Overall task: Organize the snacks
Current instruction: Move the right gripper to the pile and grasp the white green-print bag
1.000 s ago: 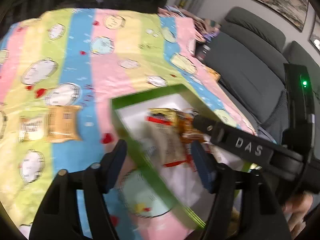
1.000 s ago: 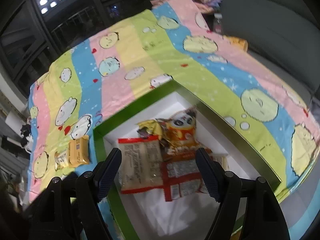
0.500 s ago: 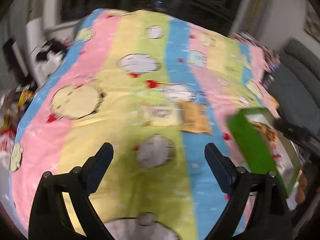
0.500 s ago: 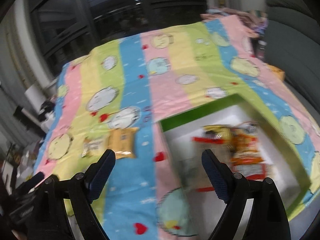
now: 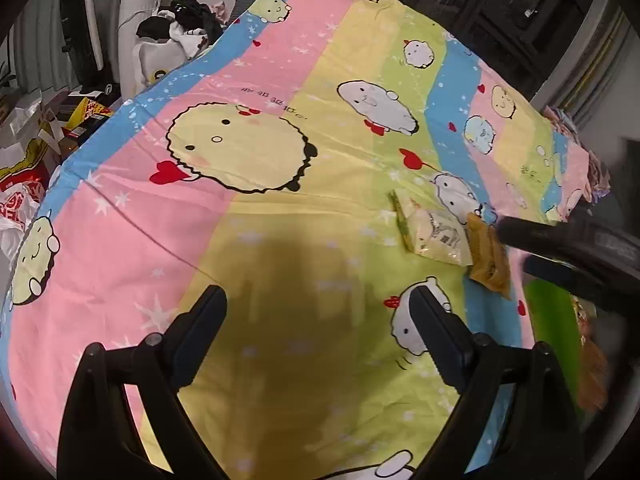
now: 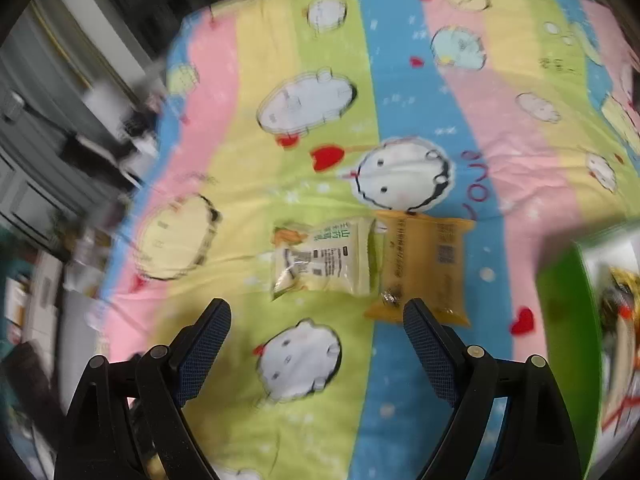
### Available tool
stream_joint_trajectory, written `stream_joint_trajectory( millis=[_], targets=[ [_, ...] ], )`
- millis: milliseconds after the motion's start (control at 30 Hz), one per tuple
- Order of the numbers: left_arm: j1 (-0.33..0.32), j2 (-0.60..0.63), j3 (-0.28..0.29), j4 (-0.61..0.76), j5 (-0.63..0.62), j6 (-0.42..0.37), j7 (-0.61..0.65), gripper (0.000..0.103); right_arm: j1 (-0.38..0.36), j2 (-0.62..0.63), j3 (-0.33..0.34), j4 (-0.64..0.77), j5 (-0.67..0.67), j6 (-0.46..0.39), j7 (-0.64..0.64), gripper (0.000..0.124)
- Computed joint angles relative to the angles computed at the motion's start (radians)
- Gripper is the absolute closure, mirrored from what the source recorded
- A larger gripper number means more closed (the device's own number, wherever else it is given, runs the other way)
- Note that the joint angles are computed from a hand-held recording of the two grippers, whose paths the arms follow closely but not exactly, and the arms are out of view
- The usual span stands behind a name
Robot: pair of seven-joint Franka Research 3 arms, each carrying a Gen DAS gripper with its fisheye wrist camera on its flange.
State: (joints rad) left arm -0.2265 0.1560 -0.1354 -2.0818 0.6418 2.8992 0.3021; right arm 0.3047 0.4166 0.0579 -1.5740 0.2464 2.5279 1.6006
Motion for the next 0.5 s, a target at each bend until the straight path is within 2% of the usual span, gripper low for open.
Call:
stream_joint_trajectory(
  millis=[67,133,367,500],
  targets=[
    [0.002,0.0,-0.002,0.001,-0.009,-0.005,0.008,0.01,0.042,0.1,-0.039,0.129,-0.092,-0.078,0.063,0.036],
    [0.01,0.005,-0.005,0.002,-0.033,0.0,0.025,0.01,0.055,0.157,-0.056,0.206,-0.132,-0.118,0.097,0.036],
    [0.015,0.018,-0.014,0.01,-0.089,-0.02,0.081,0.01,0.038,0.289,-0.03,0.395,-0.12,-0.183,0.069,0.036],
    [0.014,0.017,-0.014,0.006,-0.112,-0.016,0.106,0.01,0.045,0.381,-0.034,0.529,-0.122,-0.28,0.077,0.036]
  ],
)
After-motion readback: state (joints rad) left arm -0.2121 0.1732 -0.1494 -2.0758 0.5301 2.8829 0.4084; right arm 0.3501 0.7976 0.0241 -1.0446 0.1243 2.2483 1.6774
